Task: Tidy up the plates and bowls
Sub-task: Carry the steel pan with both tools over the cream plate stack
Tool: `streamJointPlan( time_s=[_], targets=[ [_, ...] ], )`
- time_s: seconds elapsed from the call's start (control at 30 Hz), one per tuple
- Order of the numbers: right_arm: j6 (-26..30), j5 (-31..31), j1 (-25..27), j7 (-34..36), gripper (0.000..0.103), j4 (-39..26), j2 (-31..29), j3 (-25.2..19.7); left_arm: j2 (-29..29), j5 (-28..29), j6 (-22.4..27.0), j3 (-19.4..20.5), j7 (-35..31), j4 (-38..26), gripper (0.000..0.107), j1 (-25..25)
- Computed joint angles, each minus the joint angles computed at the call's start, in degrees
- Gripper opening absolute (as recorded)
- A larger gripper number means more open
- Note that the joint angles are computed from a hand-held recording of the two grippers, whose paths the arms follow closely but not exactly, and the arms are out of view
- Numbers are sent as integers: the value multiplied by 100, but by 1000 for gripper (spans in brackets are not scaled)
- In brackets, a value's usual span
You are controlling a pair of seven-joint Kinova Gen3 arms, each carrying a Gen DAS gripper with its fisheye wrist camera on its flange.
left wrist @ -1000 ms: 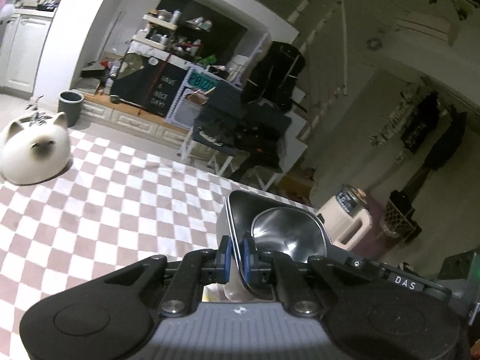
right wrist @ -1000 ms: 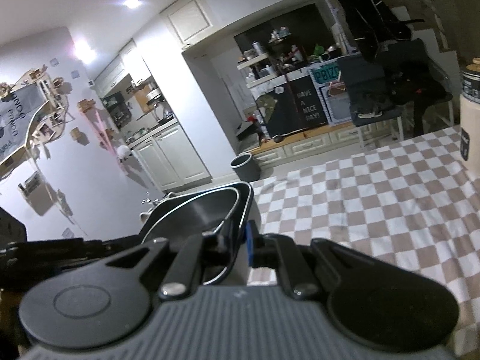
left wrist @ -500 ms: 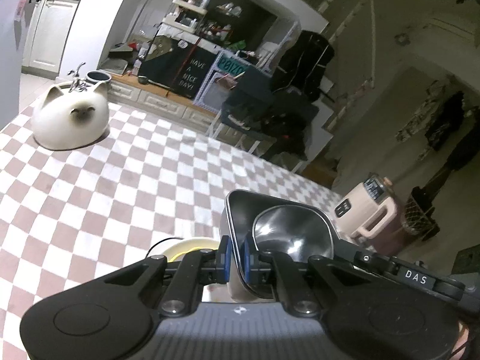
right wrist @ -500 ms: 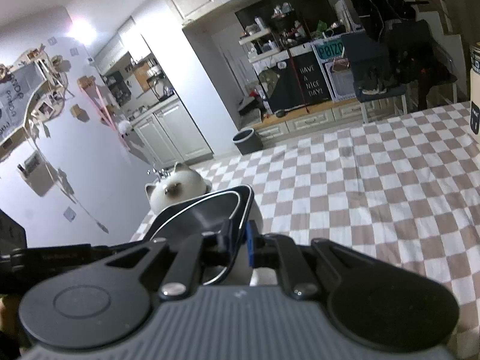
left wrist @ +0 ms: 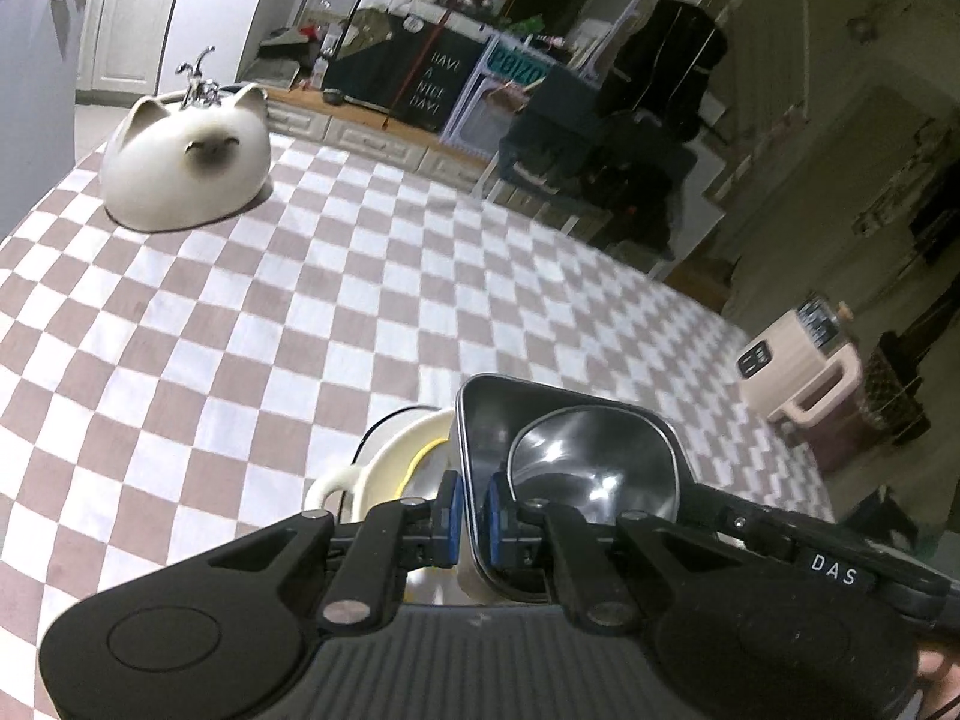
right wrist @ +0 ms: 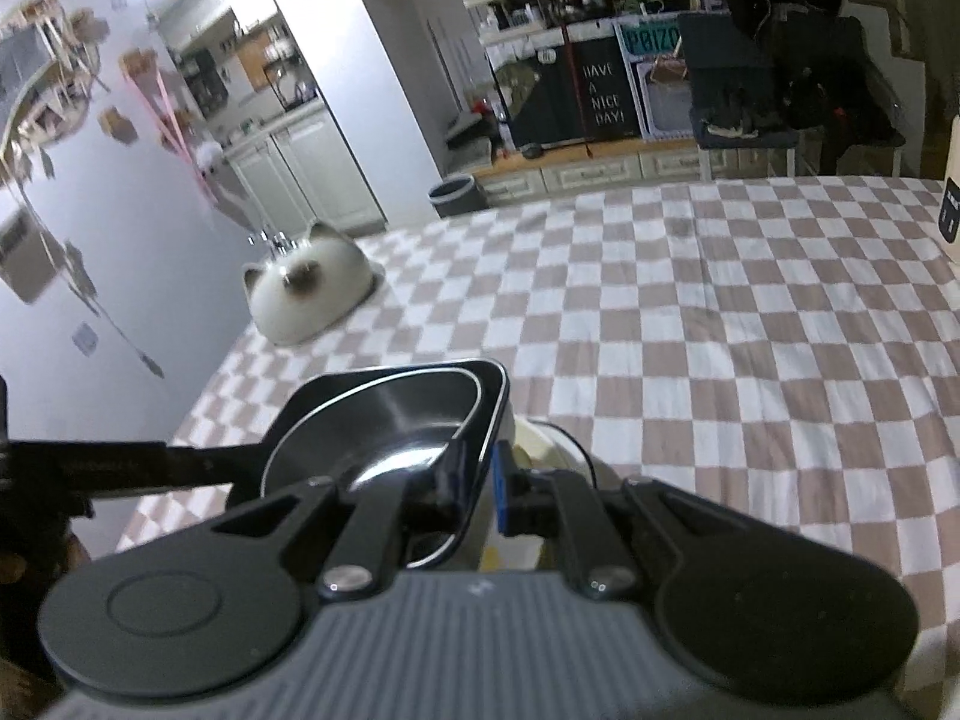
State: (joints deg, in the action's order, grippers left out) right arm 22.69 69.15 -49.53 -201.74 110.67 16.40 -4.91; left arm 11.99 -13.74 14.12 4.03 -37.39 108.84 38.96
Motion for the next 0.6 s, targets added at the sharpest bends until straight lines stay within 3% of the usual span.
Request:
streamJointPlan(
  time_s=[0.23, 0.6],
  targets=[
    [235, -732, -39, 836, 11, -261, 173, -17, 215, -7, 414, 85, -105, -256, 9, -20],
    [414, -1331, -246, 1539, 11, -482, 378, 204, 358, -79, 614, 44, -25, -408, 9, 48]
  ],
)
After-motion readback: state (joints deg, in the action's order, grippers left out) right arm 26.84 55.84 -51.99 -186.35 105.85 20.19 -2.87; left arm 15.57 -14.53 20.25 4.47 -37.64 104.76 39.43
